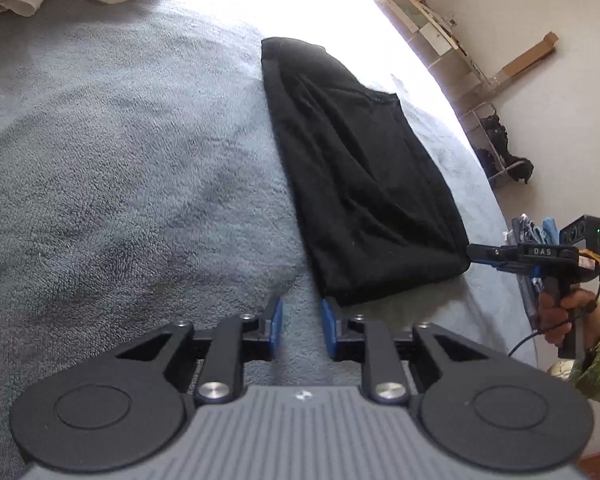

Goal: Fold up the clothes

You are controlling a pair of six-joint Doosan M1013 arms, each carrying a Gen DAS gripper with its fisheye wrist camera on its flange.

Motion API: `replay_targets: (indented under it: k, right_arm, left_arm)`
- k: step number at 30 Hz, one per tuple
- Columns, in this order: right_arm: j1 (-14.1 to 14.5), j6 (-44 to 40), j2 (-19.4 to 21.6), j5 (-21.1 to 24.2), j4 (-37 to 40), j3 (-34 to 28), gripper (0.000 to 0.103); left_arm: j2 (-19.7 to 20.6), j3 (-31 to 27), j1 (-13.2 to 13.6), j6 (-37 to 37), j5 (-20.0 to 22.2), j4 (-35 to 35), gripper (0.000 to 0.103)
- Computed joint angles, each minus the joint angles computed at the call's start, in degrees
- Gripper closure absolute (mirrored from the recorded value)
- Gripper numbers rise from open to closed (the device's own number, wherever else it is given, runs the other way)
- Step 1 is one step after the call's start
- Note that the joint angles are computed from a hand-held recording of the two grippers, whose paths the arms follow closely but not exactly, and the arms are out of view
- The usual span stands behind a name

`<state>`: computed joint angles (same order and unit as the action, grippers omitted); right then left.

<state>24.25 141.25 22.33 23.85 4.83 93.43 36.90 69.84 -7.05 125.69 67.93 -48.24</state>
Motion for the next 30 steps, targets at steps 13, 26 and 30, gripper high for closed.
replay_targets:
  k: [13, 26, 30]
  right_arm:
    - [-1.37, -5.11, 6.95, 5.56, -7.87, -10.65, 0.097]
    - [-1.46, 16.94, 5.53, 3.50, -24.59, -8.56, 0.096]
    - [-1.98, 4.52, 9.23, 5.75, -20.43, -14.38, 0.070]
  left_arm:
    - [4.00, -3.97, -2.87, -3.70, -7.29, 0.56, 0.102]
    - [6.69, -8.70, -2.82, -4.72, -7.69, -3.69, 0.043]
    - [8.95, -11.37, -4.25, -6.33, -9.38, -2.20, 0.048]
